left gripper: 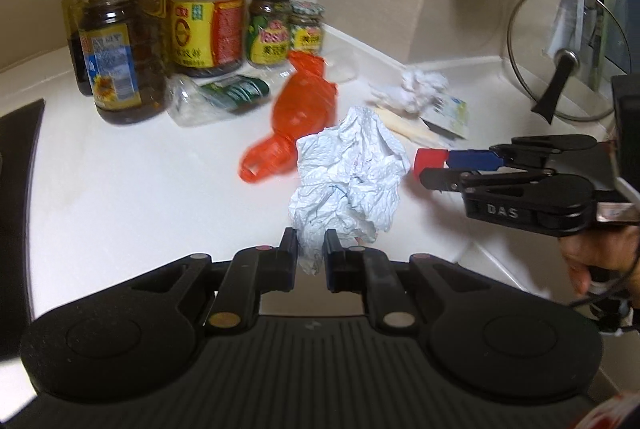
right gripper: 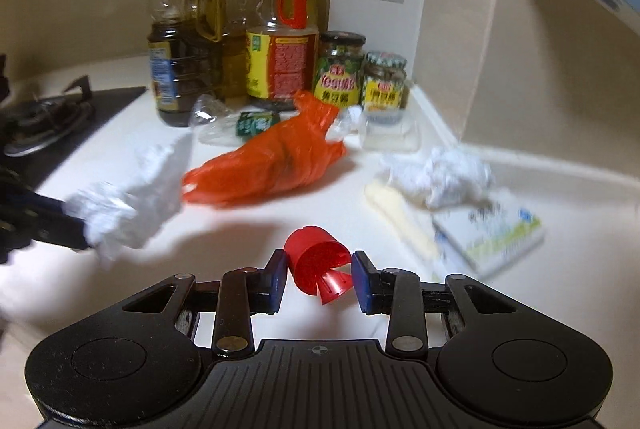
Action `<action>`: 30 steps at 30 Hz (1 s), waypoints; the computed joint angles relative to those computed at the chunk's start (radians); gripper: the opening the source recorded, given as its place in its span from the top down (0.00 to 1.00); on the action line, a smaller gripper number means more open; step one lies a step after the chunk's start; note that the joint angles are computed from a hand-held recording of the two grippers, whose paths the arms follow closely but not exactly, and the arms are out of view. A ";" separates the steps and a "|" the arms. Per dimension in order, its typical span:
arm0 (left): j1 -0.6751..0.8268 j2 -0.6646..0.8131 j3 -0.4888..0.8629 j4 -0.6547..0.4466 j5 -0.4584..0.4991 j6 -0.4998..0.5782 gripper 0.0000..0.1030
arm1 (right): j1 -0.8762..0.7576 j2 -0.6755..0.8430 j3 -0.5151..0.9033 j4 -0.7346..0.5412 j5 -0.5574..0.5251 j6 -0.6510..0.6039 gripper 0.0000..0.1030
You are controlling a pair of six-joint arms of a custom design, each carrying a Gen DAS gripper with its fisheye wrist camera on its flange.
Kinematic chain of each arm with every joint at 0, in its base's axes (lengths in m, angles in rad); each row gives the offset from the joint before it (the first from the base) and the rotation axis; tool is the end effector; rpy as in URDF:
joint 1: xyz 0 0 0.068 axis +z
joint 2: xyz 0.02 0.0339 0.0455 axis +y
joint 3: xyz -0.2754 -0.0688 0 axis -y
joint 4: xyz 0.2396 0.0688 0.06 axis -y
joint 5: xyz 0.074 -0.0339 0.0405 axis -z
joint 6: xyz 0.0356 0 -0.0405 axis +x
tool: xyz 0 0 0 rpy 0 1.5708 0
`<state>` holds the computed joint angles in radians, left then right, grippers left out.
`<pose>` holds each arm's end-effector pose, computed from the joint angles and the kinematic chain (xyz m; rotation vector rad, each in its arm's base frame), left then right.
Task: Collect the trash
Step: 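Carry the white paper and red cap over the bin and open both tools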
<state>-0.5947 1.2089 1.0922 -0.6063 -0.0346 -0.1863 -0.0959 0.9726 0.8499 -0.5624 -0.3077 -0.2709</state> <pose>0.2075 -0.1388 0.3303 0.4528 2.2758 -0.3614 0.1938 -0.0078 0.3030 -0.3560 2.1933 0.1462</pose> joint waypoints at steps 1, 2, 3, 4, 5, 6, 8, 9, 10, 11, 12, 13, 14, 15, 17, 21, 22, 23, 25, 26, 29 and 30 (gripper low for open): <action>-0.026 -0.010 -0.011 -0.006 -0.017 -0.022 0.89 | -0.020 -0.024 -0.003 -0.035 -0.025 -0.014 0.66; -0.050 -0.018 -0.021 -0.011 -0.032 -0.042 0.89 | -0.041 -0.046 -0.005 -0.069 -0.050 -0.028 0.66; -0.079 -0.027 -0.032 -0.016 -0.053 -0.066 0.89 | -0.072 -0.068 -0.006 -0.110 -0.086 -0.045 0.66; -0.109 -0.036 -0.044 -0.021 -0.075 -0.089 0.89 | -0.103 -0.083 -0.005 -0.148 -0.118 -0.065 0.66; -0.137 -0.043 -0.053 -0.026 -0.095 -0.115 0.89 | -0.135 -0.094 -0.002 -0.187 -0.148 -0.088 0.66; -0.162 -0.050 -0.063 -0.032 -0.112 -0.141 0.89 | -0.168 -0.109 -0.001 -0.227 -0.177 -0.114 0.66; -0.214 -0.062 -0.082 -0.043 -0.141 -0.192 0.89 | -0.232 -0.132 0.004 -0.306 -0.235 -0.181 0.66; -0.239 -0.068 -0.090 -0.048 -0.154 -0.214 0.89 | -0.260 -0.148 0.005 -0.344 -0.258 -0.216 0.66; -0.260 -0.073 -0.098 -0.050 -0.161 -0.228 0.89 | -0.280 -0.162 0.003 -0.376 -0.273 -0.244 0.66; -0.279 -0.077 -0.104 -0.054 -0.165 -0.238 0.89 | -0.297 -0.177 0.004 -0.412 -0.285 -0.271 0.66; -0.299 -0.083 -0.110 -0.058 -0.167 -0.245 0.89 | -0.314 -0.195 0.004 -0.450 -0.294 -0.295 0.66; -0.314 -0.089 -0.116 -0.062 -0.164 -0.246 0.89 | -0.330 -0.215 0.003 -0.486 -0.300 -0.316 0.66; -0.324 -0.096 -0.123 -0.065 -0.158 -0.243 0.89 | -0.342 -0.237 0.001 -0.520 -0.302 -0.333 0.66; -0.335 -0.103 -0.132 -0.068 -0.152 -0.240 0.89 | -0.358 -0.261 -0.007 -0.551 -0.303 -0.347 0.66; -0.350 -0.124 -0.152 -0.077 -0.134 -0.236 0.89 | -0.383 -0.302 -0.019 -0.605 -0.298 -0.362 0.66; -0.365 -0.176 -0.202 -0.108 -0.098 -0.228 0.89 | -0.386 -0.378 -0.049 -0.686 -0.252 -0.351 0.66; -0.368 -0.188 -0.219 -0.112 -0.089 -0.227 0.89 | -0.375 -0.400 -0.062 -0.699 -0.236 -0.346 0.66; -0.371 -0.199 -0.237 -0.114 -0.080 -0.229 0.89 | -0.346 -0.422 -0.075 -0.702 -0.210 -0.326 0.66; -0.372 -0.215 -0.272 -0.116 -0.061 -0.232 0.89 | -0.267 -0.462 -0.105 -0.695 -0.150 -0.262 0.66; -0.375 -0.222 -0.290 -0.113 -0.054 -0.232 0.89 | -0.230 -0.481 -0.119 -0.695 -0.123 -0.231 0.66; -0.373 -0.229 -0.339 -0.098 -0.039 -0.221 0.89 | -0.016 -0.542 -0.173 -0.659 0.013 -0.048 0.66; -0.369 -0.225 -0.353 -0.091 -0.033 -0.218 0.89 | 0.103 -0.557 -0.191 -0.638 0.089 0.048 0.66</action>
<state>-0.9637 0.9841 0.7395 -0.6972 -0.0679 -0.4039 0.0067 0.4156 0.6592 -1.2008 -0.2186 -0.2227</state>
